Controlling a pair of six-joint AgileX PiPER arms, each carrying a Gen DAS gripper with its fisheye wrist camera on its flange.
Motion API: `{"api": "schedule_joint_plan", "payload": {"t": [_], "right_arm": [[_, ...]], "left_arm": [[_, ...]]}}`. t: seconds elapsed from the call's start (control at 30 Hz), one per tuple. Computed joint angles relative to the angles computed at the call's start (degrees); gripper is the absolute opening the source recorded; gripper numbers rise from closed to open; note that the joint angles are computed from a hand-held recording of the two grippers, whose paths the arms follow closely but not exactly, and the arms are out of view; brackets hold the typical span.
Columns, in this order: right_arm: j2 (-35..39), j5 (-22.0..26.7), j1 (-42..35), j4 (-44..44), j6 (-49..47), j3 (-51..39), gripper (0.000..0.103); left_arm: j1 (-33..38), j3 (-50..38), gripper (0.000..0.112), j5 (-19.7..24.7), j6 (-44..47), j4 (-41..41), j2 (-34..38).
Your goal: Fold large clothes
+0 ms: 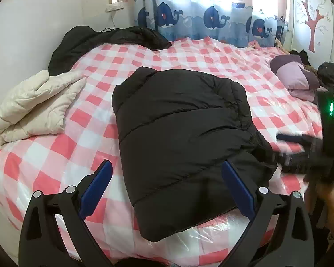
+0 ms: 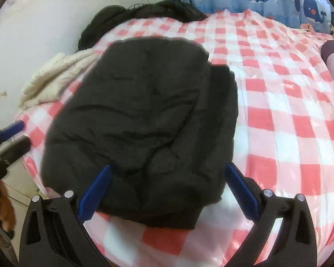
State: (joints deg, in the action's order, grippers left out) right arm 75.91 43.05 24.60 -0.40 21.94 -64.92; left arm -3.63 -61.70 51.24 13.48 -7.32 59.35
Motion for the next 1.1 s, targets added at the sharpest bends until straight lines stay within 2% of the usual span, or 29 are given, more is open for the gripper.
{"api": "schedule_joint_plan", "payload": {"t": [0.1,0.2,0.27,0.3,0.37,0.4,0.43,0.53,0.6,0.67,0.8,0.93,1.1], "right_arm": [[2.04,-4.06,-3.39,2.69,-2.09,-4.25,0.098],[13.32,-3.75,-4.66,3.15,-2.89,-19.36,0.098],[20.32,-0.44,-5.08,1.57,-2.02,-27.48,0.098],[24.07,1.69,-6.80,4.21,-4.03,-31.08,0.098],[33.63,9.03,-9.14,11.73,-7.68,-37.52,0.098],[36.68,10.29,-10.95,16.34,-10.63,-38.80,0.098],[37.45,9.34,-11.72,18.65,-11.57,-37.78,0.098],[31.24,6.37,-10.73,14.64,-9.34,-31.38,0.098],[23.08,2.68,-7.77,8.30,-6.70,-24.82,0.098],[16.17,2.58,-4.26,2.16,-2.94,-20.88,0.098],[7.93,10.14,3.66,-6.03,2.19,-17.78,0.098],[5.77,18.91,9.41,-10.92,8.24,-19.13,0.098],[5.40,21.81,12.22,-10.84,10.74,-20.20,0.098]], "left_arm": [[1.91,-0.59,0.094,0.15,1.36,-1.64,0.84],[3.45,-1.04,0.094,0.27,2.50,-3.18,1.27],[3.39,-1.00,0.094,0.00,1.81,-2.36,1.09],[3.40,-1.04,0.094,0.04,1.74,-2.23,1.04],[3.72,-1.41,0.094,0.66,2.07,-2.65,1.31],[3.67,-1.51,0.094,0.78,1.90,-2.30,1.38],[3.42,-1.54,0.094,0.79,1.34,-1.45,1.26],[4.31,-2.10,0.094,1.88,1.87,-2.08,1.15],[4.50,-2.40,0.094,2.90,0.95,-1.86,0.56],[4.57,-2.89,0.094,4.36,0.28,-2.00,0.31],[3.58,-3.70,0.094,7.62,-3.60,-0.27,-0.91],[4.49,-4.29,0.094,10.93,-4.52,-0.95,-1.96],[7.61,-4.75,0.095,14.35,-2.89,-3.77,-2.18]]}}
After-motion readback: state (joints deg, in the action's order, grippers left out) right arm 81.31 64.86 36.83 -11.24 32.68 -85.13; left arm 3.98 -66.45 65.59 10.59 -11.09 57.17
